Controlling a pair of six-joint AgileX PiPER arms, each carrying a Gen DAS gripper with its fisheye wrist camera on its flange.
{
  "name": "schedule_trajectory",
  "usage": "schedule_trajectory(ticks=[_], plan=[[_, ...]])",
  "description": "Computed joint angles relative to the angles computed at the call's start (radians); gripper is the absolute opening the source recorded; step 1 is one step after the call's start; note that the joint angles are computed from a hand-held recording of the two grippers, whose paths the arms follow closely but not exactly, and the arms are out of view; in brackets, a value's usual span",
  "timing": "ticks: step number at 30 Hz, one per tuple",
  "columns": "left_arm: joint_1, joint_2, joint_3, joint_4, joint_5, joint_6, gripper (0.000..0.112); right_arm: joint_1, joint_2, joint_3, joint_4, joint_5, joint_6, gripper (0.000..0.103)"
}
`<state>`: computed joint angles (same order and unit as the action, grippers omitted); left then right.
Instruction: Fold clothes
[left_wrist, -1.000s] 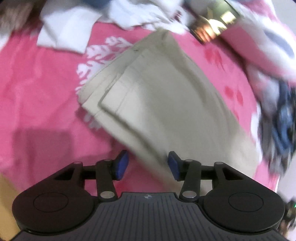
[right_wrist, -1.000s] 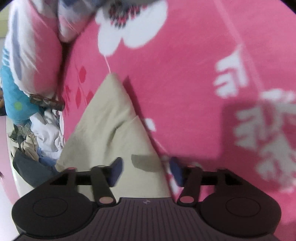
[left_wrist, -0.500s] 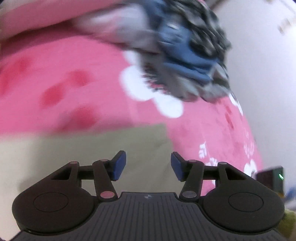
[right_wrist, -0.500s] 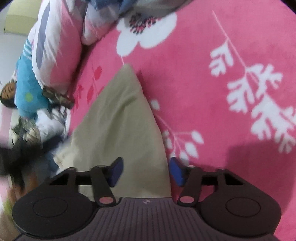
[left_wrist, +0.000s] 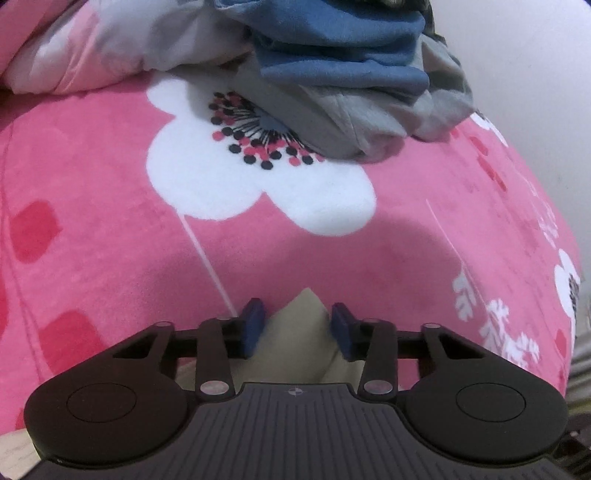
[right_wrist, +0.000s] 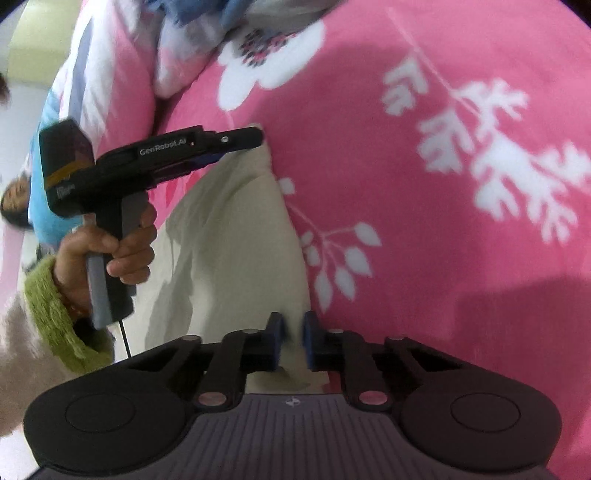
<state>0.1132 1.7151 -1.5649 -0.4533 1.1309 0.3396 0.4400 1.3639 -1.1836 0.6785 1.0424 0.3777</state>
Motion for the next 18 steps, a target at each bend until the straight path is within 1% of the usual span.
schedule_trajectory(ticks=[1,4,6,7,10,12,15,16,18], plan=[[-0.005,-0.011,0.013,0.003,-0.016,0.006,0.032,0.004,-0.014,0.012,0.003,-0.014,0.023,0.007],[-0.024,-0.041,0.05,0.017,-0.066,0.021,0.021,0.017,-0.041,0.014,-0.005,-0.034,0.072,0.005],[-0.028,-0.055,0.063,0.021,-0.095,0.023,0.007,0.016,-0.052,0.002,-0.005,-0.028,0.093,0.005],[-0.023,-0.061,0.068,0.013,-0.109,0.026,0.005,0.017,-0.056,-0.005,-0.008,-0.024,0.102,0.005],[-0.026,-0.059,0.086,0.025,-0.142,0.017,0.003,0.029,-0.062,0.0,-0.019,-0.025,0.13,0.005],[-0.037,-0.047,0.1,0.044,-0.168,-0.006,0.0,0.035,-0.076,0.046,-0.017,-0.042,0.161,0.005],[-0.035,-0.035,0.11,0.044,-0.203,-0.023,0.0,0.034,-0.11,0.119,0.004,-0.064,0.22,0.005],[-0.035,-0.035,0.108,0.045,-0.202,-0.026,0.0,0.04,-0.121,0.12,-0.006,-0.058,0.242,0.005],[-0.033,-0.034,0.099,0.046,-0.196,-0.034,0.0,0.041,-0.121,0.078,-0.037,-0.011,0.254,0.005]])
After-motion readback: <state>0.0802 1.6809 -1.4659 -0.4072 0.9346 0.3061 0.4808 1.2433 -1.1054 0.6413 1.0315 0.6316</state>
